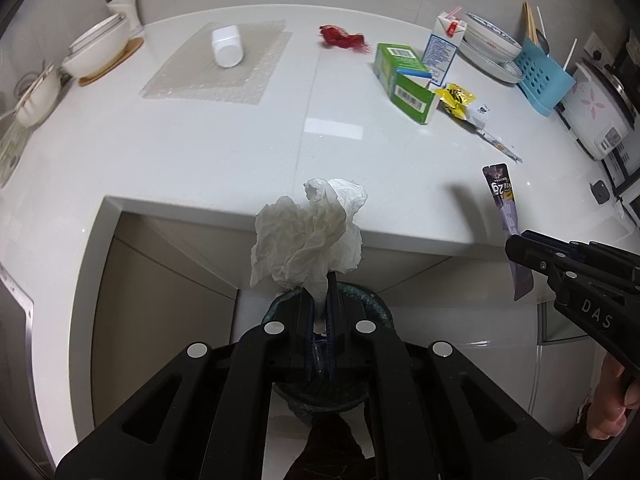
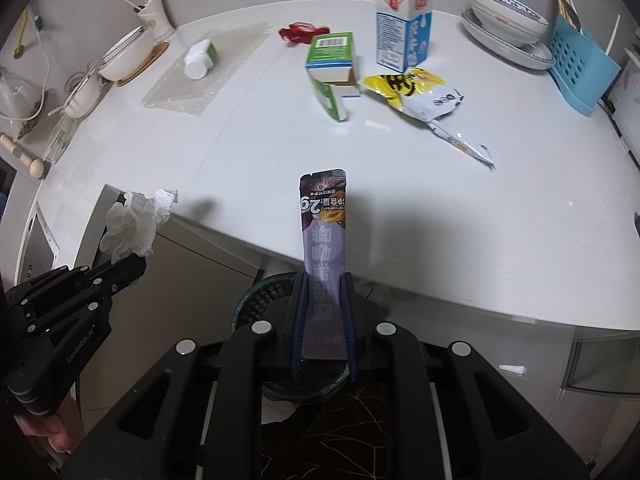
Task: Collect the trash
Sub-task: 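Carry the tissue and purple wrapper down over the trash bin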
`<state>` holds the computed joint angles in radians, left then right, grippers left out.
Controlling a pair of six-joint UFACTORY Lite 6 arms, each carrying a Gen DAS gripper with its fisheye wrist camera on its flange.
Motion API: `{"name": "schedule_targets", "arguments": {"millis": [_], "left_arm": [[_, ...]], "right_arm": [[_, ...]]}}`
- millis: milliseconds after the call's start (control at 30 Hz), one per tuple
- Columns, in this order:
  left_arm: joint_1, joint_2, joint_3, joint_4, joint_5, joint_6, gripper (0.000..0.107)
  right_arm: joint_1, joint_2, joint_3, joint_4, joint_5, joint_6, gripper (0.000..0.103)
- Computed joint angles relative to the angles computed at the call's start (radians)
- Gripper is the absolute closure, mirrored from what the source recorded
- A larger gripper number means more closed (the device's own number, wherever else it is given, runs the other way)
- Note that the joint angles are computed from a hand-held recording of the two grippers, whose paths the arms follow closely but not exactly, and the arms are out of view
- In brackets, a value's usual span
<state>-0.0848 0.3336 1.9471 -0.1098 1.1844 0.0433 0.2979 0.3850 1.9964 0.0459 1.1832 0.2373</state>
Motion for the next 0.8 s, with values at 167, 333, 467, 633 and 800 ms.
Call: {"name": "schedule_targets", "arguments": {"millis": [167, 333, 467, 633, 800], "left_arm": [[0.049, -0.109, -0.158, -0.014, -0.039, 0.021, 0.103], [0.095, -0.195, -0.287, -0.025, -0.069, 0.045, 0.103], [0.129, -0.233, -0.35, -0.053, -0.07, 0.069, 0.103], [0.161, -0.282, -0.438, -0.076, -0.095, 0.099, 0.103], [0.2, -0.327, -0.557, -0.11, -0.151, 0.146, 0.103]], "right_arm": [[0.059, -0.041, -0.074, -0.007, -0.038, 0.021, 0.087], [0.113, -0.077, -0.151, -0.012, -0.079, 0.05, 0.087], [0.142, -0.109, -0.222, -0.008, -0.12, 0.061, 0.087], [0.171, -0.132, -0.31, -0.011, -0.17, 0.079, 0.087], [0.201, -0.144, -0.399, -0.025, -0.225, 0.106, 0.087]]}}
